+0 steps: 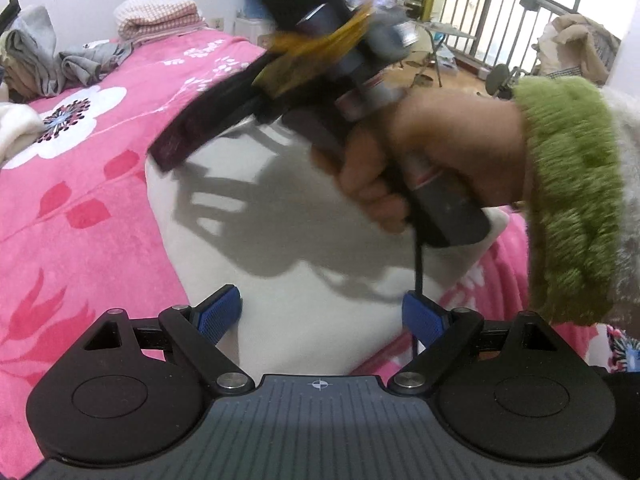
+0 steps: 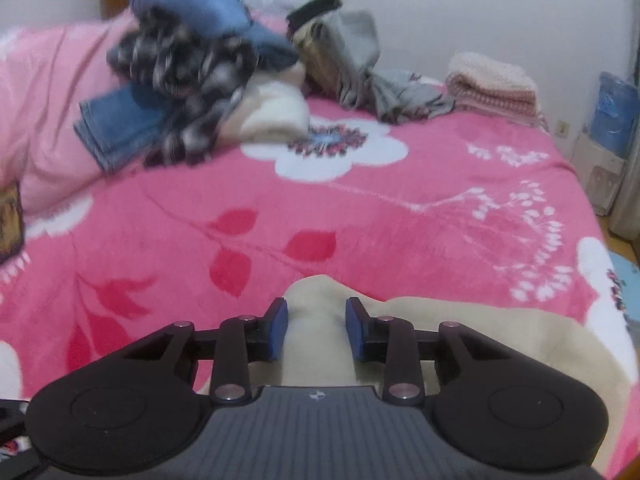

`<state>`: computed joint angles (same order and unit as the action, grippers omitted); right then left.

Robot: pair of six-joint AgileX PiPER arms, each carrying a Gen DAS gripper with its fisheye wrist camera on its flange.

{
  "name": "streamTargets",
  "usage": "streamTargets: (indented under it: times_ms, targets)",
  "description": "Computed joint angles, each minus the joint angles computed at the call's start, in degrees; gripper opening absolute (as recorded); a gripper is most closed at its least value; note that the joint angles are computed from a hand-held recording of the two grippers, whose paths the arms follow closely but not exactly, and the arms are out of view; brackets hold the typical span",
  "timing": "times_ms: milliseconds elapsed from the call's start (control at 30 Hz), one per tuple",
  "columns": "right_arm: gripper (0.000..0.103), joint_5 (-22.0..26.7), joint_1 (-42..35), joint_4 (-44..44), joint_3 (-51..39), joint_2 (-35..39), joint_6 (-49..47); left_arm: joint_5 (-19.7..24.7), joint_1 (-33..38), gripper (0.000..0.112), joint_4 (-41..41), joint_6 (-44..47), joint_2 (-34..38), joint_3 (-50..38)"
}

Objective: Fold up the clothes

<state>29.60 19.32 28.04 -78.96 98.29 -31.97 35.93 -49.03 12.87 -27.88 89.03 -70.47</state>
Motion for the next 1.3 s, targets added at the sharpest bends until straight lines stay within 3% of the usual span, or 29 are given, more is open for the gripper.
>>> streamTargets:
  times_ms: [167,233,333,467,633,700,833,933,1133,1300]
  targets:
    - [0.032,3.5,-4.3,6.7,5.0,-8.0,-5.8,-0.3,0.7,0.089,-1.4,1.2,0.0,-0.1]
    - [0.030,5.0,-3.3,-1.1,5.2,-6.7,0.0,-0.1,0.4,0.089,-0.9,0.9,0.4,-0.3]
    - [0.030,-1.5,-1.3,-4.0,10.3,-6.6,1.7,0.8,-0.3,0.089,0.6,-0.2,0.5,-0.5]
    - [0.030,2.6,0.7,-12.9,5.7,-6.4,10.6,1.8,-1.0,0.089,1.4,-1.6,-0.4,-0.2]
    - [0.030,6.9,-2.5,-2.4,8.1,-12.6,4.2,2.2,-0.6,0.089,1.0,-1.4,-1.0,0.3]
    - [0.030,8.1,-2.0,-3.7,9.7,-12.4,6.1,2.4,-0.4,0.089,0.6,-1.5,-0.5,-0.3]
    - [0.030,-1.7,2.9,-11.6,18.5,-13.6,11.7,3.3,-0.5,0.089,0.6,-1.7,0.0,-1.0]
    - [0.030,2.6,3.2,-14.2,15.3,-13.8,16.2,3.2,-0.6,0.089,0.8,-1.4,-0.6,-0.5]
    - [0.030,6.7,-3.3,-2.4,16.5,-21.9,10.0,5.0,0.7,0.088,-1.9,1.2,-1.5,-0.8]
    - [0.030,11.1,-13.8,9.8,15.6,-22.8,3.9,7.7,5.4,0.088,-7.6,10.4,-2.5,-3.2]
